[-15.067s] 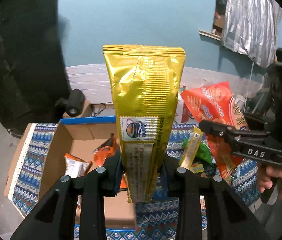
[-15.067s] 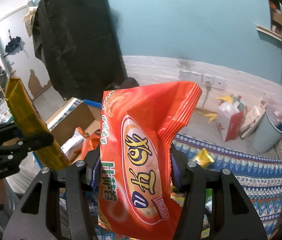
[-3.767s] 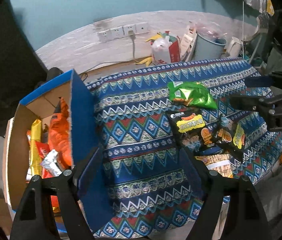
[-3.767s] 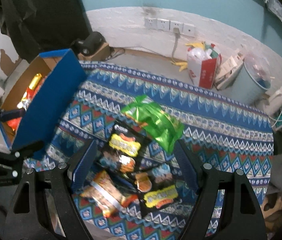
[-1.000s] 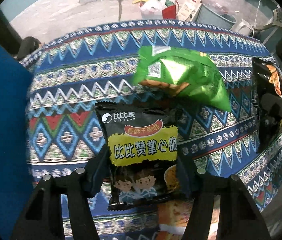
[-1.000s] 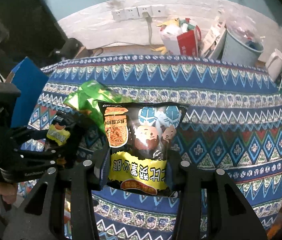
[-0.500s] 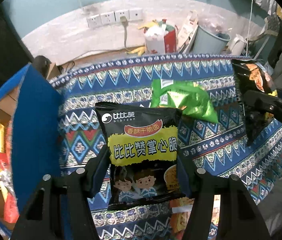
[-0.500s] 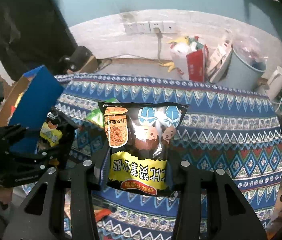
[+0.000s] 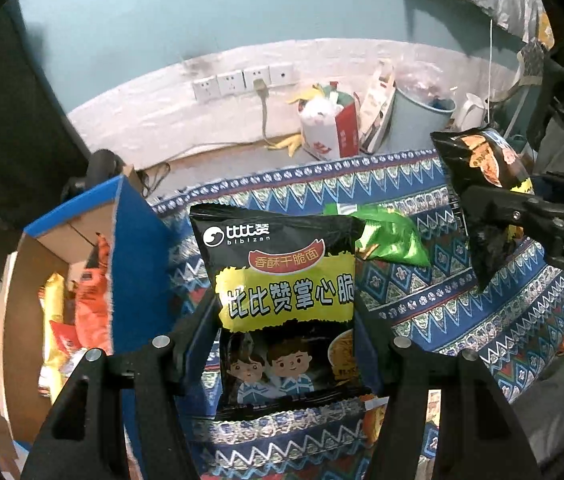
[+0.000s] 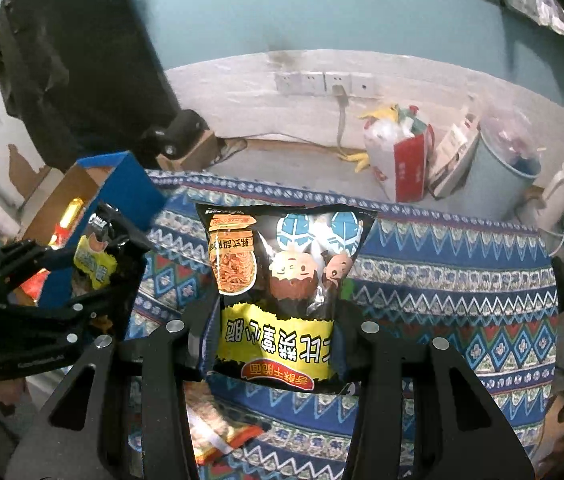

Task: Organize snacks
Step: 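Carry both black snack bags over the cardboard box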

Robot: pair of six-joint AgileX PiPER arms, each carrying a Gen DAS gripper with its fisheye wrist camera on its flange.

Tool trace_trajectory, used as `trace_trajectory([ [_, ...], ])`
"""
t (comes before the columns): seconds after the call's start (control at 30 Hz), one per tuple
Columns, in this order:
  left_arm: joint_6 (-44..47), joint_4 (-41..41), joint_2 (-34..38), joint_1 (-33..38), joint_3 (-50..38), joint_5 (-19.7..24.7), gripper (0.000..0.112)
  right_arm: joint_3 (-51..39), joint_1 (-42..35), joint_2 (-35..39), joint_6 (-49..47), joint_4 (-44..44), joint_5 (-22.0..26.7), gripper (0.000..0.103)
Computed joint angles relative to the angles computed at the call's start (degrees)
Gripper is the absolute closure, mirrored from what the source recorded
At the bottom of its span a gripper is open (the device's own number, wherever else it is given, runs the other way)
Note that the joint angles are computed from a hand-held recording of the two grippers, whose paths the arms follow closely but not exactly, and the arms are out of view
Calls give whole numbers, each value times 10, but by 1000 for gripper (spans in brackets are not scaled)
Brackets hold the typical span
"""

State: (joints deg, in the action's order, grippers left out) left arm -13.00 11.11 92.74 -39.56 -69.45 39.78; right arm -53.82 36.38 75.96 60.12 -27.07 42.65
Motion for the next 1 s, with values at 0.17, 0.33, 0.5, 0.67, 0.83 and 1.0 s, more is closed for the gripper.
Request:
trace_trajectory([
  [0.17,14,-11,-22,15,11,0,49,-40,27,20,10,-15,16,59],
  [0.33,23,-18,-46,37,24,0,49,-75,44,41,8,-23,21,59],
  [0.5,35,-20,-68,57,33,-1,49,-108,57,70,10,-24,22,59],
  [0.67,64,-53,-82,92,37,5,49,-141,66,97,-1,-22,26,59],
  [0.83,102,-94,-96,129,42,3,49,-179,68,128,-12,-15,21,59],
  [1.0,136,-123,-106,166,43,5,49,-227,75,168,-26,-9,25,59],
])
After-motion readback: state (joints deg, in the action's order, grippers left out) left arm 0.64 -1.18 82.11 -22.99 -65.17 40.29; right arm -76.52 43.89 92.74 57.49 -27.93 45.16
